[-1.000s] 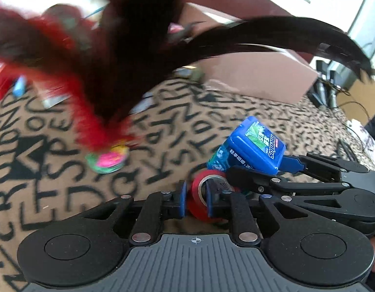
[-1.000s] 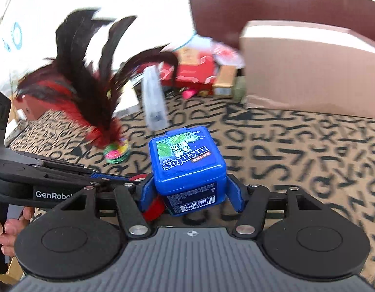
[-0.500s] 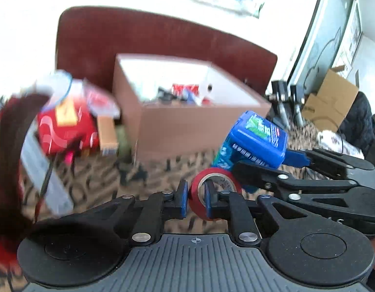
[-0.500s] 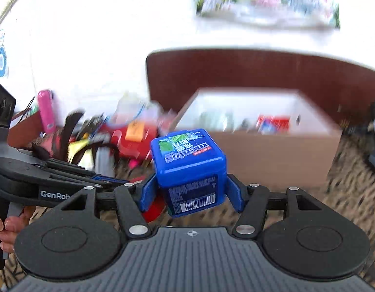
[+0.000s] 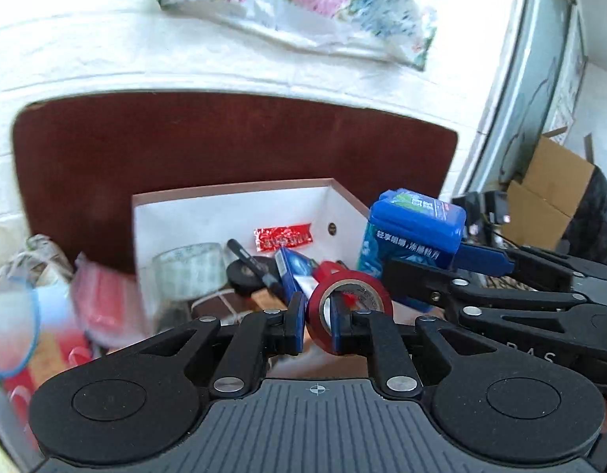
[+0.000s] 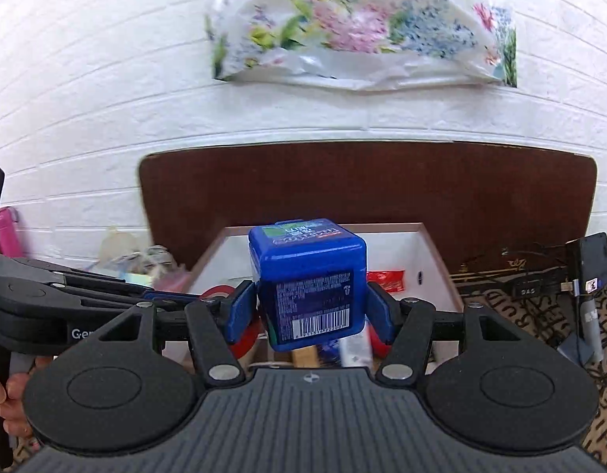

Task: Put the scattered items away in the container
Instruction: 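Open both grippers to drop the tape roll and Mentos box into the box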

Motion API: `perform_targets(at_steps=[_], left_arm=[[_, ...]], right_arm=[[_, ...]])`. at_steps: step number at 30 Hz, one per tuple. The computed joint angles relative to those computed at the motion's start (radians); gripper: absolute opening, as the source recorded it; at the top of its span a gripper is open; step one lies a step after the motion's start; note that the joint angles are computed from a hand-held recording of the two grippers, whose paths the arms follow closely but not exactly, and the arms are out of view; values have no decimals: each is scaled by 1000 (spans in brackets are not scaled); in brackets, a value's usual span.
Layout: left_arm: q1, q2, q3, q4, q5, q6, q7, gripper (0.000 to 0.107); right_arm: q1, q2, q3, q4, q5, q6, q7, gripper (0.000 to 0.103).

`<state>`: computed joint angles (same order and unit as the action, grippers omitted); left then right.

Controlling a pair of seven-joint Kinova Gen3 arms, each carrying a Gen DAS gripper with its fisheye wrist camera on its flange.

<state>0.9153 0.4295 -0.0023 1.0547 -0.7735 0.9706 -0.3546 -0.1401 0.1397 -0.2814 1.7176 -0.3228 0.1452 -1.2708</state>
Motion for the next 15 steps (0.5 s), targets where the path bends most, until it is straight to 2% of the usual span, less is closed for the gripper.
perform_targets(at_steps=[3, 7, 10, 15], left_arm=[[-63, 85, 7, -134, 71, 53, -96, 9], [-123, 176, -9, -270, 173, 102, -189, 9], [-156, 227, -26, -344, 236, 116, -234, 9], [-193, 302, -58, -468, 309, 143, -296, 10]], right_arm=[[-47, 72, 87, -98, 42, 82, -85, 64], [-54, 182, 128, -242, 80, 216, -144, 61], [-118, 256, 200, -340, 177, 292, -217, 60], [-141, 363, 218, -488, 248, 361, -268, 60]])
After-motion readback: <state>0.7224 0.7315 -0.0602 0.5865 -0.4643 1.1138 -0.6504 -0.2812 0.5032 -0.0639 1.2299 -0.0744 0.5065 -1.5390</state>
